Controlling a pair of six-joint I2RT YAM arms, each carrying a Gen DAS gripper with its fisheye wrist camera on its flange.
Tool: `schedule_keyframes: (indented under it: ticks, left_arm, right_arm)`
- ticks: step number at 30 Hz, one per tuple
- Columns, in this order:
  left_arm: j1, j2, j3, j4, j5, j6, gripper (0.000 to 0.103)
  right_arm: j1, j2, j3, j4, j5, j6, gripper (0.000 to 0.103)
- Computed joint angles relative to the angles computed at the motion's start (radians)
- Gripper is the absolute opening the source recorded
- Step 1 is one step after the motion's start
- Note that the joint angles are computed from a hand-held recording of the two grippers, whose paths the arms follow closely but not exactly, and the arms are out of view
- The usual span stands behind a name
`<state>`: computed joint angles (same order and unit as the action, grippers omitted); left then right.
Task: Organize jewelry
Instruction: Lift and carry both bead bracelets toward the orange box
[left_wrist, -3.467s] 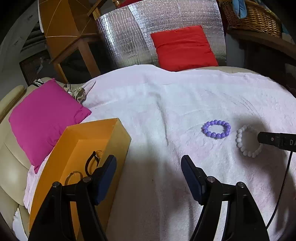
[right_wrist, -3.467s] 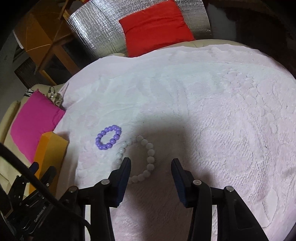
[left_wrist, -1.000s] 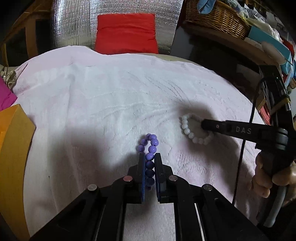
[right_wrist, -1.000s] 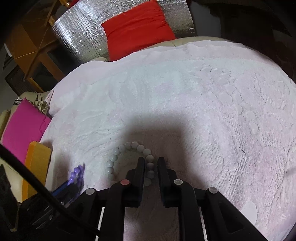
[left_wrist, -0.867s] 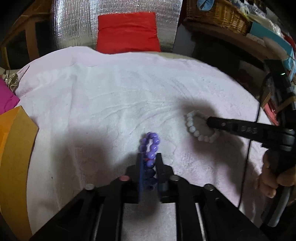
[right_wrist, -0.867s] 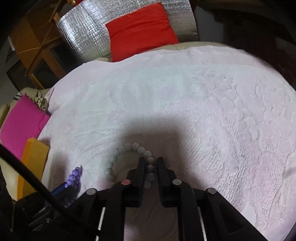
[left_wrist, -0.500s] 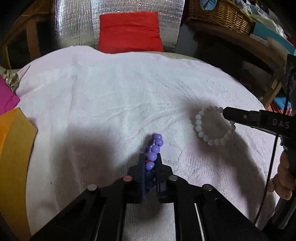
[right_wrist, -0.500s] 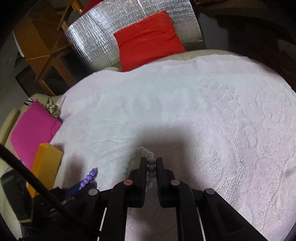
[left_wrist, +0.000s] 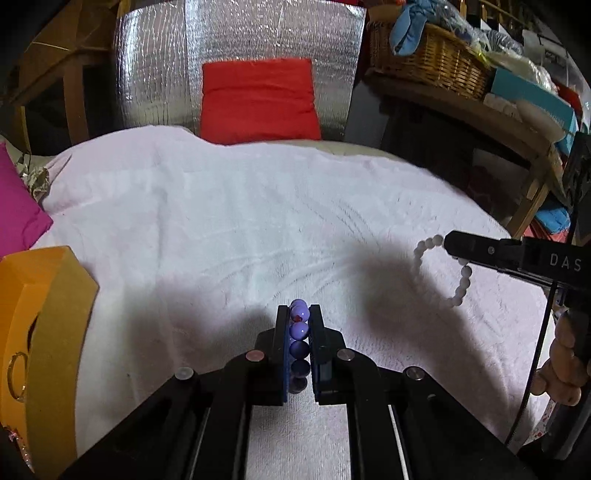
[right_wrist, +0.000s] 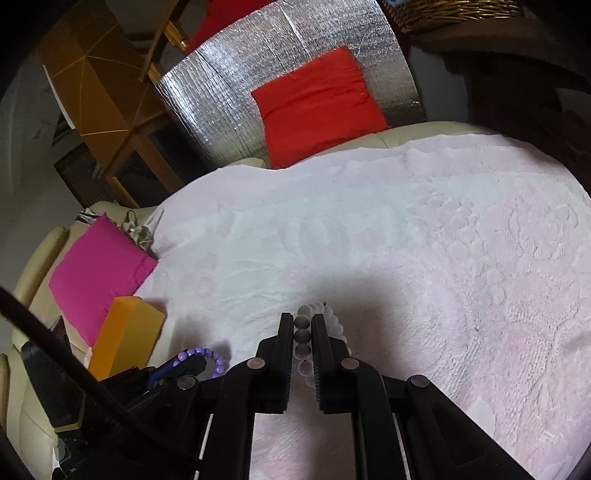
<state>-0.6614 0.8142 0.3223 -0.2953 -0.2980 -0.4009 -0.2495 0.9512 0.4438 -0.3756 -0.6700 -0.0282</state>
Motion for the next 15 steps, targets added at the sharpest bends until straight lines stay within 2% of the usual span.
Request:
schedule_keyframes:
  ticks: [8,15]
  left_arm:
    - [-0.064,-0.173,0.025,-0.171,-0.099,-0.031,0.010]
    - [-0.034,-0.312,0.038,-0.309,-0.129,-0.024,0.010]
  right_arm:
    - [0.049,-0.118,-0.003,-0.072,-0.006,0.041,0.011]
    - [0.207,-0.239,-0.020,-0.081,0.070,0.153,0.011]
